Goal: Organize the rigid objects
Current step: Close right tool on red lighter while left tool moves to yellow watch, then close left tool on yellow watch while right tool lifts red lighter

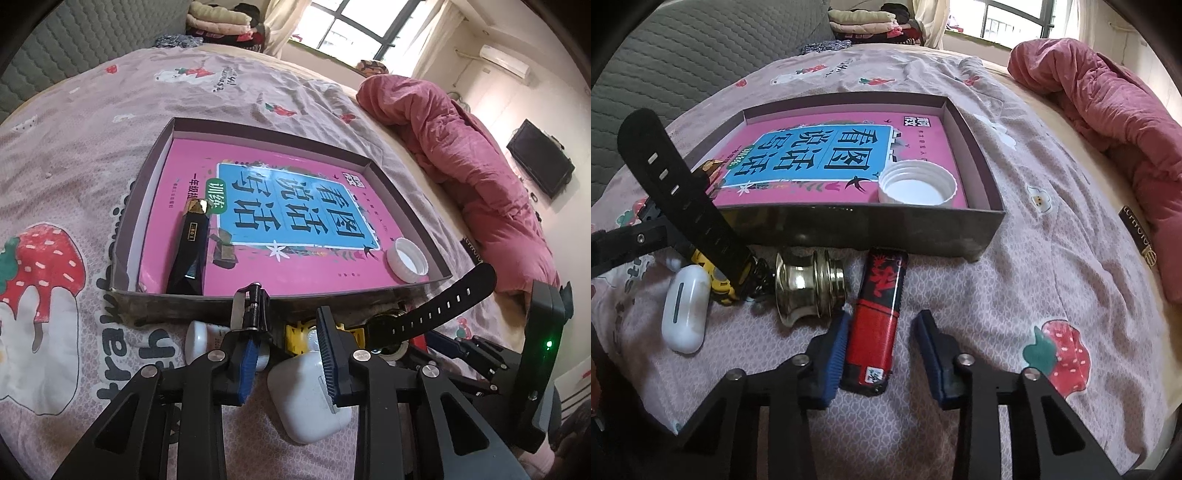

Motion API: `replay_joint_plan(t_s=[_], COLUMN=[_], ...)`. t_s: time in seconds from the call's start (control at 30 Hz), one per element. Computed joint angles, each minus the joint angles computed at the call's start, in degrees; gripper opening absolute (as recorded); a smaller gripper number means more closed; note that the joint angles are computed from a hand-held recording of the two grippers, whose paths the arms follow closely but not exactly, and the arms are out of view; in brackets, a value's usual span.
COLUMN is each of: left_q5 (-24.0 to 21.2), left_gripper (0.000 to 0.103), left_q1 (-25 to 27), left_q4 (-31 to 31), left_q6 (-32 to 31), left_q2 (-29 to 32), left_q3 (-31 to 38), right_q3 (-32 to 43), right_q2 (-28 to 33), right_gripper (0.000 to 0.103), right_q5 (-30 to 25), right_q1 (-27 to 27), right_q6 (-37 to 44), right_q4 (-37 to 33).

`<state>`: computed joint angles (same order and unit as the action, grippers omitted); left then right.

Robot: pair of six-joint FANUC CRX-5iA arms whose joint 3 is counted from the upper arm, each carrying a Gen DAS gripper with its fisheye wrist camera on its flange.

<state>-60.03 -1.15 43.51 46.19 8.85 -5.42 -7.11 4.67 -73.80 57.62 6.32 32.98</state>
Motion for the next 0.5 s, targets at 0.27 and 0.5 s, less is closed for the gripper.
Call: replay_joint_plan(t_s=[0.27,0.5], left_q5=[1.69,1.48], left_gripper=[0.02,0.011], left_q1=[-0.69,-1.04], left_q4=[-1.82,-3.4], left_q6=[0.43,1.3], left_q2=[-0.87,-0.42], left_q3=[-0.46,0.46], right_q3=[-0.75,-1.93], right_q2=[-1.3,-2.86], right_gripper=[0.024,0.023], right_q5=[1.59,2.86], right_q1=[-0.62,-0.67], right_q6=[-1.04,-2.99], right_q4=[-0.93,-0.85])
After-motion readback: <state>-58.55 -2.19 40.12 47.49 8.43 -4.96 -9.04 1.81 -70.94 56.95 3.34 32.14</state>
